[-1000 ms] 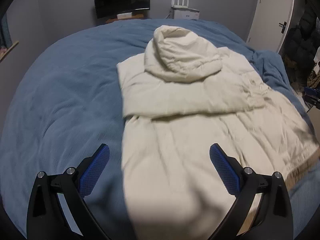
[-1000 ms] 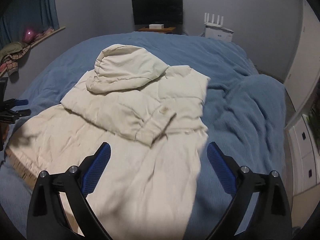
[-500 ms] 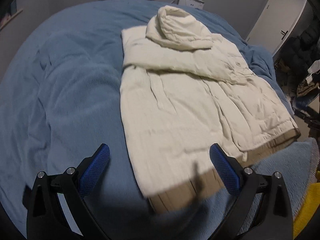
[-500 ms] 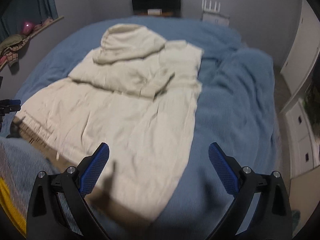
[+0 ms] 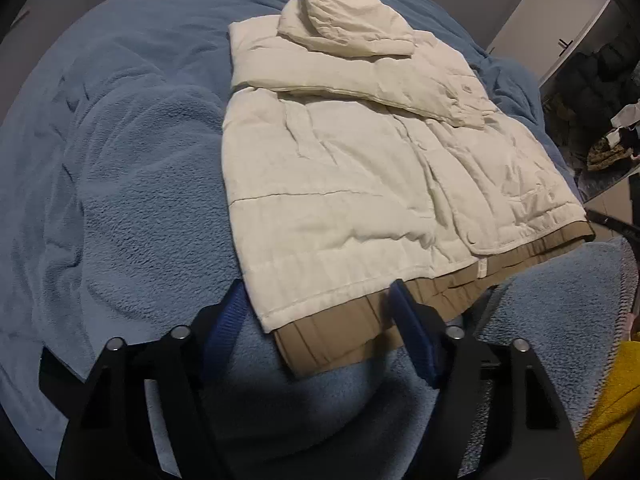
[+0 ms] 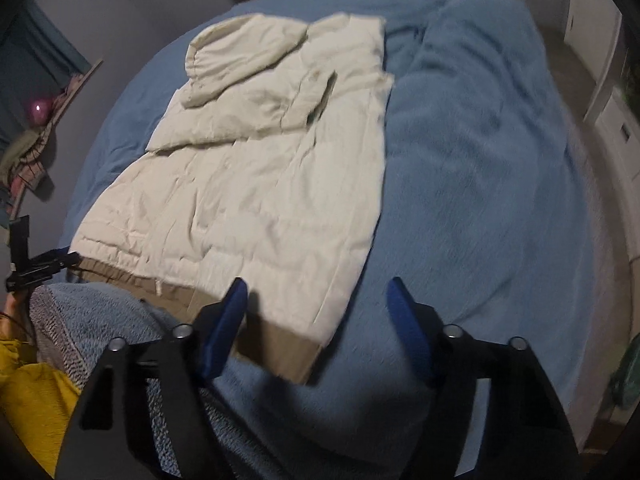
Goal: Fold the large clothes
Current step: 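Lift both grippers away and move toward the tan hem of the jacket, then grasp the tan hem with the left gripper while the right gripper grasps the hem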
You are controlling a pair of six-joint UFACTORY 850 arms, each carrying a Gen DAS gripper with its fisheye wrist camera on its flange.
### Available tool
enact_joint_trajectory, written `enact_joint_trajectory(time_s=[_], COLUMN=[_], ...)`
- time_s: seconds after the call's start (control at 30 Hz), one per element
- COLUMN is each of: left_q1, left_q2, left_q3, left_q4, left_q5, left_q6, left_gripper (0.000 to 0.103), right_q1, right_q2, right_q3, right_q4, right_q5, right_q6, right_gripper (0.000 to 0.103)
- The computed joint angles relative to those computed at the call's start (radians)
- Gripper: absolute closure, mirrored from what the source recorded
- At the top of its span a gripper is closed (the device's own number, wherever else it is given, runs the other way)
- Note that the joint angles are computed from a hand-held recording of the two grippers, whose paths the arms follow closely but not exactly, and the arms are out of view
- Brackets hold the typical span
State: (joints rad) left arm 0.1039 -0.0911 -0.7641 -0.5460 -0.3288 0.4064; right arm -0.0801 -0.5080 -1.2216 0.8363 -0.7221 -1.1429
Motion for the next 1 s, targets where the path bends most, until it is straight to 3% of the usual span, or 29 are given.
enact_joint_trajectory(time_s=[0.2, 0.3, 0.37, 0.47, 0.67, 1.0], left_q1=[0.037, 0.036, 0.031, 0.05, 0.082, 0.127], left_q2=[-0.023, -0.043, -0.043, -0.034, -0.03, -0.092], left_q3=[-0.015, -0.025, -0.026, -0.028, -0.057, -0.244], left_q4=[-0.172, -0.214, -0.194, -0.274, -0.397, -0.484], left_q5=[-0.082, -0.085, -0.061, -0.077, -0.09, -0.075], left_q6=[0.166, 0.207, 0.203, 0.291, 0.417, 0.526], left_gripper=[0.038, 0.038, 0.058, 0.077, 0.086, 0.087], right_q1=[0.0, 0.008, 0.018, 0.031, 0.043, 0.082], right_q2=[-0.024, -0.036, -0.031, -0.012, 0.011, -0.063], right_q3=[-0.004, -0.016, -0.018, -0.019, -0.036, -0.244], right_q4=[-0.013, 0.005, 0.008, 0.025, 0.103, 0.214], right_q5=[-0.057, -0.055, -0.023, 0.013, 0.039, 0.058], right_q6=[0.032, 0.018, -0.005, -0.063, -0.175, -0.218], right_gripper=[0.04, 0.057, 0.077, 0.088, 0.093, 0.094])
